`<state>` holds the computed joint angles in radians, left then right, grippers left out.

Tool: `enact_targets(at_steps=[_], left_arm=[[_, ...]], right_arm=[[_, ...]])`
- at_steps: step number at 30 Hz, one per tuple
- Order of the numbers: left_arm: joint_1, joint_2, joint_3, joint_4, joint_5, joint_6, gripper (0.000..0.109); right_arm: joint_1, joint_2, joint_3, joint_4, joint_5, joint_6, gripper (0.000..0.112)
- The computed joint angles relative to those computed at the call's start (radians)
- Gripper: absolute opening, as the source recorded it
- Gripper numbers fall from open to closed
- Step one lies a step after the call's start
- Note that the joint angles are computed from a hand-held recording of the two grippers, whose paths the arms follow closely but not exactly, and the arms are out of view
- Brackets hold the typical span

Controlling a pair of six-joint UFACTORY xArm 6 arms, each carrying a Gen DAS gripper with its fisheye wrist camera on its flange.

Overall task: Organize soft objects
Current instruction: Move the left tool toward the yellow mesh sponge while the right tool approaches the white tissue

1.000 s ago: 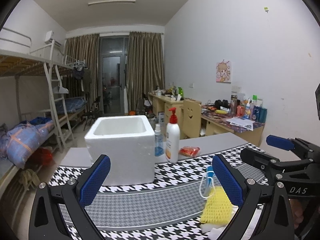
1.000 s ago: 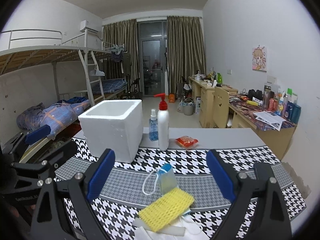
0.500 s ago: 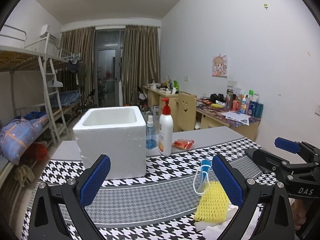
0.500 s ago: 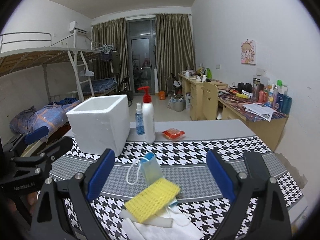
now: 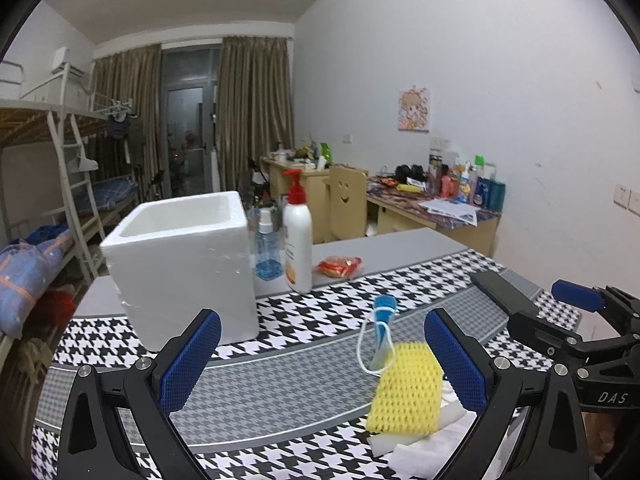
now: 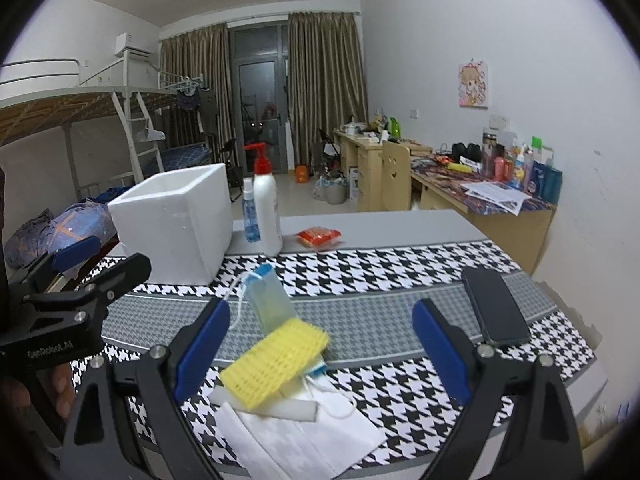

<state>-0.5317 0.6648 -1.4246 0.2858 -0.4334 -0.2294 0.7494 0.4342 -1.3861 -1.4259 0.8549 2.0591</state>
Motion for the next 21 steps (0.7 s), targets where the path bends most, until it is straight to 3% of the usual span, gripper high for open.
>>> enact_targets(at_steps=[7,9,21], left_arm=[[-0.005,0.028,-0.04,0.061,0.03,-0.052,0.102],[0.003,0.039,-0.062,0.135,0.05,-0.117,0.102],[0.004,0.077,-0.111,0.268,0.107,-0.227,0.102]], right_arm=[[0.01,-0.009,0.028,0.032,0.014,-0.003,0.095],[0.011,-0.015,0.041,0.037,0.019,0.002,0.095],[-0.004,-0.019,0.097,0.023,-0.035,0.059,0.095]])
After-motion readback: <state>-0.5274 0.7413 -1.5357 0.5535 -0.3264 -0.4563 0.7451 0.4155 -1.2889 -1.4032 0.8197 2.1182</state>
